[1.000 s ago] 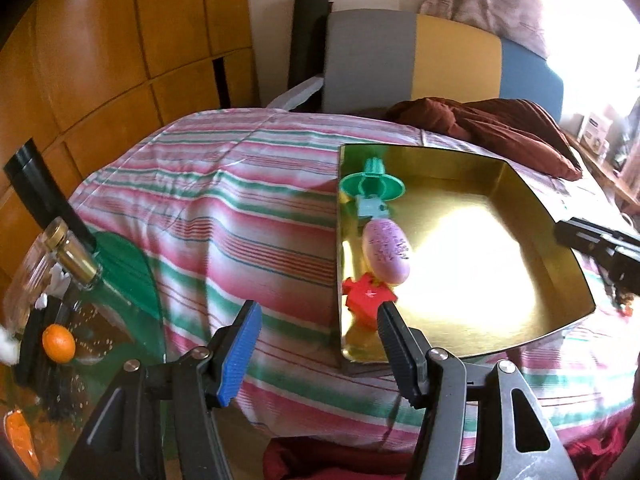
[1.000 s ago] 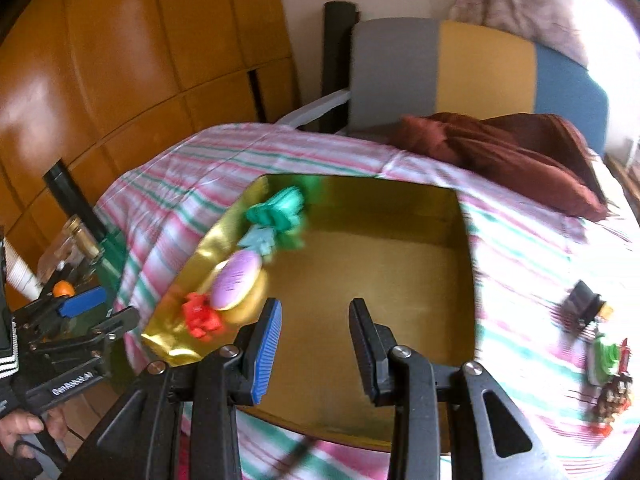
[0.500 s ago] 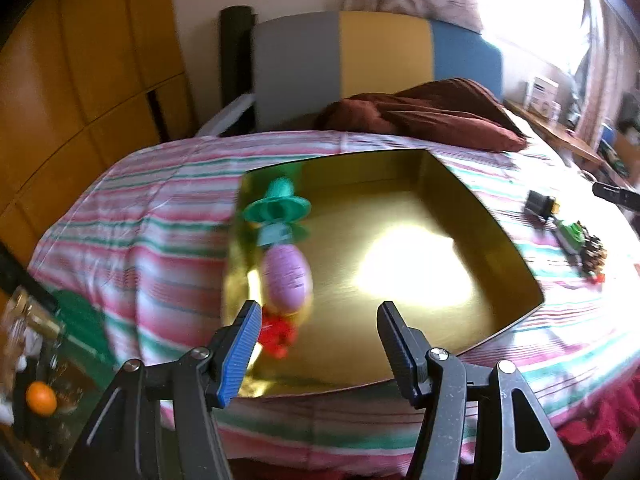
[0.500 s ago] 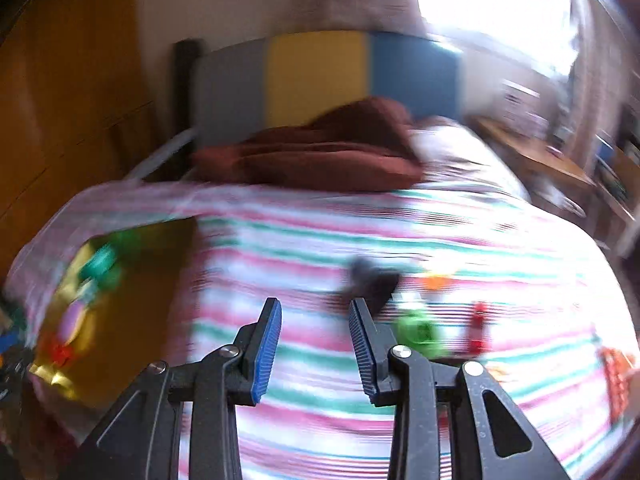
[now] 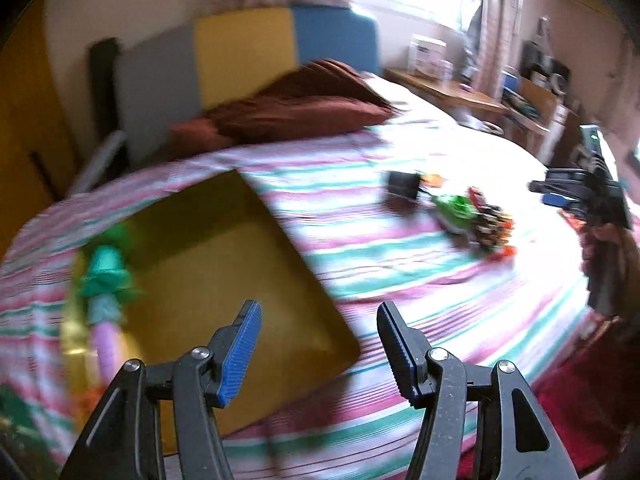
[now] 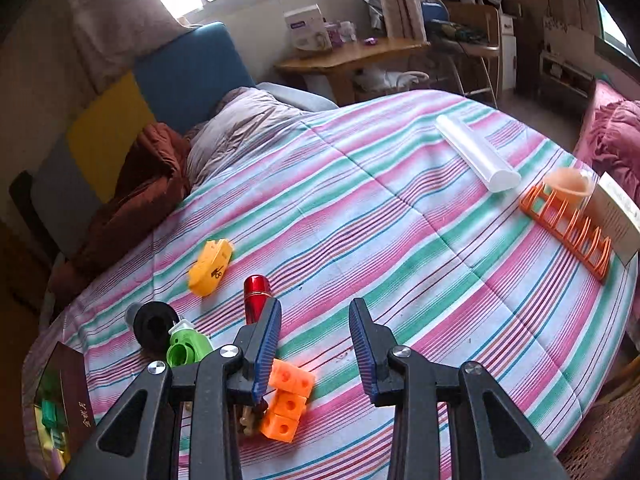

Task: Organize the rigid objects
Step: 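Move both tools from the tray toward the remaining toys, then grasp the brown spiky massager with the left tool while the right tool grasps the orange cubes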

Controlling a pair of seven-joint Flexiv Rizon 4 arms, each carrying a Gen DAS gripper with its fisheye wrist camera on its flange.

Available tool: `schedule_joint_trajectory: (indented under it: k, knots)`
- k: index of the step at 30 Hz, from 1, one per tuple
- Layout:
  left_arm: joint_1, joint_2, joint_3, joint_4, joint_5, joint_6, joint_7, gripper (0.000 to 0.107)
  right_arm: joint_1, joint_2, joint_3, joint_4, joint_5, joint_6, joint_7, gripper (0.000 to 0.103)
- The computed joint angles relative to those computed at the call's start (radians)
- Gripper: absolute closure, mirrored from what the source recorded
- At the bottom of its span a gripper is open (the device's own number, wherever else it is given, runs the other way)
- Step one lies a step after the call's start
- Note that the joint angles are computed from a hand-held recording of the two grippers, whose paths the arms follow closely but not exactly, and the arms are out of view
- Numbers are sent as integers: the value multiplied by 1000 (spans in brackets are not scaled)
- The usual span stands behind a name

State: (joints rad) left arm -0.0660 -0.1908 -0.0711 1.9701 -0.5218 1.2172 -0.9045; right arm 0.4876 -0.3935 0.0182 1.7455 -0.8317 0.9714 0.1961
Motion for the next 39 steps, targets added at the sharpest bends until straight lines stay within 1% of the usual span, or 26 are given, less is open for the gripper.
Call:
schedule_joint_trajectory:
  k: [4, 7, 8, 9, 11, 15, 20, 21, 23, 25, 28, 29, 30, 31, 33, 35, 39]
  knots:
    - [-16, -58, -44, -82, -40, -133, -15, 46, -10, 5, 5, 14, 11, 57, -2, 68]
    - [-38, -112, -70, -148, -55, -206, -37, 46, -10, -4, 4, 10, 29, 77, -5, 68]
    - [-45, -130, -77, -169, -61, -224, -46, 45, -6, -3, 1, 11, 28, 84, 3, 68]
    - [-49, -156, -93, -197, -81, -244, -51, 36, -5, -1, -4, 16, 24, 93, 13, 68]
    - [-67, -198, -104, -241, -89, -255, -84, 22, -3, 4, -15, 29, 11, 117, 46, 68]
    - [-86, -271, -121, -330, -88, -295, -149, 22, -14, 11, -19, 51, 14, 162, 87, 68]
    - [-115, -372, -127, -453, -62, -318, -275, 18, -23, 4, -14, 52, 53, 192, 79, 67]
    - [-116, -382, -131, -467, -63, -320, -293, 16, -22, 3, -15, 52, 58, 195, 76, 67]
    - [-124, -412, -136, -500, -60, -311, -333, 16, -22, 0, -16, 50, 68, 203, 69, 67]
    - [-139, -444, -128, -543, -31, -320, -381, 16, -20, -2, -20, 49, 74, 207, 64, 67]
    - [-141, -483, -137, -588, -15, -346, -416, 17, -18, -3, -23, 49, 85, 212, 57, 67]
    - [-139, -490, -141, -594, -10, -349, -414, 26, -17, -4, -23, 47, 90, 209, 53, 67]
    - [-127, -497, -158, -597, -20, -357, -393, 40, -18, -6, -22, 46, 96, 206, 48, 67]
    - [-115, -498, -175, -593, -34, -365, -369, 40, -18, -6, -20, 45, 103, 201, 42, 67]
    - [-111, -483, -177, -568, -40, -340, -344, 41, -23, -13, -7, 34, 132, 184, 10, 67]
    - [-98, -453, -182, -524, -44, -321, -293, 41, -26, -21, 7, 19, 165, 158, -28, 67]
    - [-75, -388, -174, -428, -66, -288, -225, 41, -32, -42, 35, -10, 240, 131, -117, 67]
